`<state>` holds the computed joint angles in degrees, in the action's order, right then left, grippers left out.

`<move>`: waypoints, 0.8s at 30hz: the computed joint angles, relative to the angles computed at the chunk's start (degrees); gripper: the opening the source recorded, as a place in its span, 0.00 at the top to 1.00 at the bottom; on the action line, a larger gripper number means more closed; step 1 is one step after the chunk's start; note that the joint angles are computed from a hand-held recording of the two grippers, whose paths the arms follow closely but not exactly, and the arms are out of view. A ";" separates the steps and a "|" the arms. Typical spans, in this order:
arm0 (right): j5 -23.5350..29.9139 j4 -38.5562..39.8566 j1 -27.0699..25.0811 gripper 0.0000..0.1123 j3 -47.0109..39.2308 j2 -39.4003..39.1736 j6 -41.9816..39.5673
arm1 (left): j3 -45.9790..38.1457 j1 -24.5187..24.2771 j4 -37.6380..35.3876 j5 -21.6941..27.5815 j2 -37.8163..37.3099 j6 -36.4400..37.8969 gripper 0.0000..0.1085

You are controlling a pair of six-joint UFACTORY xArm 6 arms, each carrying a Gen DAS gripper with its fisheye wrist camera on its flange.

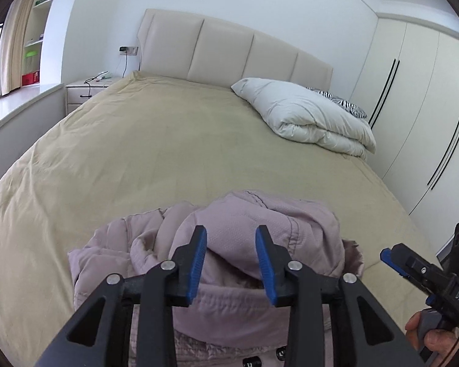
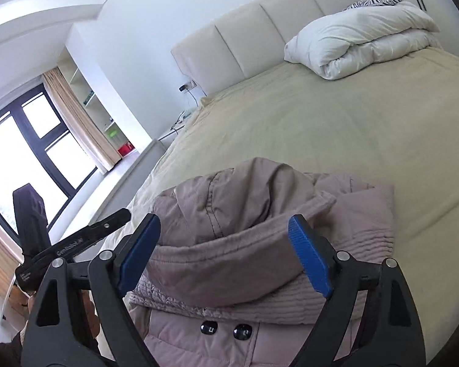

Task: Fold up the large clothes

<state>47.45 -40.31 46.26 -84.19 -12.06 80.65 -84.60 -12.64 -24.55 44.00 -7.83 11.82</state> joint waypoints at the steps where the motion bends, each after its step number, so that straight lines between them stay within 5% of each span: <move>1: 1.39 1.24 0.13 0.24 -2.56 1.84 -1.62 | -0.85 -0.60 1.74 0.71 1.43 -0.41 0.67; 9: 3.71 14.93 -3.18 0.50 -1.42 6.73 -10.61 | 6.50 -0.13 7.87 0.23 3.17 -1.01 0.69; 18: 10.24 7.76 2.55 0.53 1.05 8.73 -11.01 | 12.67 0.34 6.05 -2.06 0.29 3.63 0.69; 21: 14.41 10.12 2.98 0.53 -3.60 9.82 -12.29 | 12.05 1.37 4.27 -0.01 -0.50 4.09 0.69; 24: 16.20 0.81 4.66 0.53 -9.40 10.32 -9.56 | 12.16 2.22 1.25 -0.43 -3.51 4.33 0.69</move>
<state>63.65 -39.50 50.92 -93.59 -1.74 71.09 -72.43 -10.42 -23.30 43.57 -11.34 16.15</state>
